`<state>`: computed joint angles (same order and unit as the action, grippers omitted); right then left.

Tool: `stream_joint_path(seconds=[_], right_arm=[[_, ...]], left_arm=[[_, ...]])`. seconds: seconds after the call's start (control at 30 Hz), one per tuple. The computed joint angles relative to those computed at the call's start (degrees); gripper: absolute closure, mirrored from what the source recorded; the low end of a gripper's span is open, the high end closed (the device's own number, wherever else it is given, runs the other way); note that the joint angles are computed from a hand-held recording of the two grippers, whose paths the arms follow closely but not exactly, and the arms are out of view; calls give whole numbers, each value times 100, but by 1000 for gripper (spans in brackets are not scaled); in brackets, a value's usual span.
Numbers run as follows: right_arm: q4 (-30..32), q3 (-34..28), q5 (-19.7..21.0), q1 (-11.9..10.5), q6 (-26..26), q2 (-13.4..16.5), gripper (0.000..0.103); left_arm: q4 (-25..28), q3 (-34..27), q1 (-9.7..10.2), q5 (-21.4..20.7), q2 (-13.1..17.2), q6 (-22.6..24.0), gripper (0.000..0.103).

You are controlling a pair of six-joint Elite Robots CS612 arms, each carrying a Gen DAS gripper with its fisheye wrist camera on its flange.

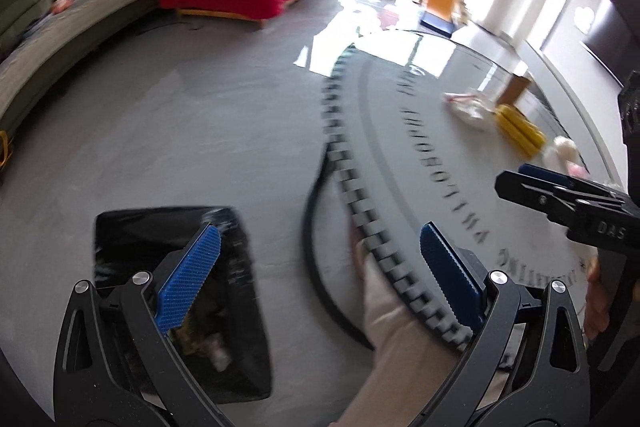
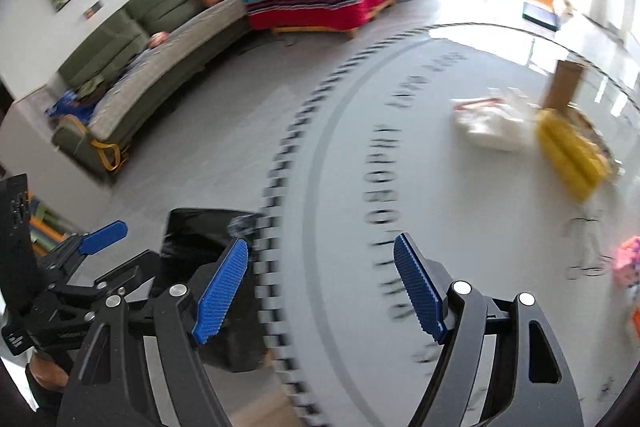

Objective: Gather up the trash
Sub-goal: 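Withdraw both open tools from the bin toward the table, then grasp the white cloth with the left tool while the right tool grasps the yellow sponge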

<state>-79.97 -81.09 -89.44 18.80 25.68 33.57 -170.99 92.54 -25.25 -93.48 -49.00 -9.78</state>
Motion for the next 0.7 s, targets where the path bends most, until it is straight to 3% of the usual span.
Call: stream_joint_path(seconds=[0.37, 0.7], right_arm=[[598, -595, -594, -513, 278, 217, 27], [732, -417, -789, -823, 97, 185, 27]], left_arm=[[749, -1082, -398, -246, 528, 533, 6], [1439, -1929, -603, -381, 976, 785, 6]])
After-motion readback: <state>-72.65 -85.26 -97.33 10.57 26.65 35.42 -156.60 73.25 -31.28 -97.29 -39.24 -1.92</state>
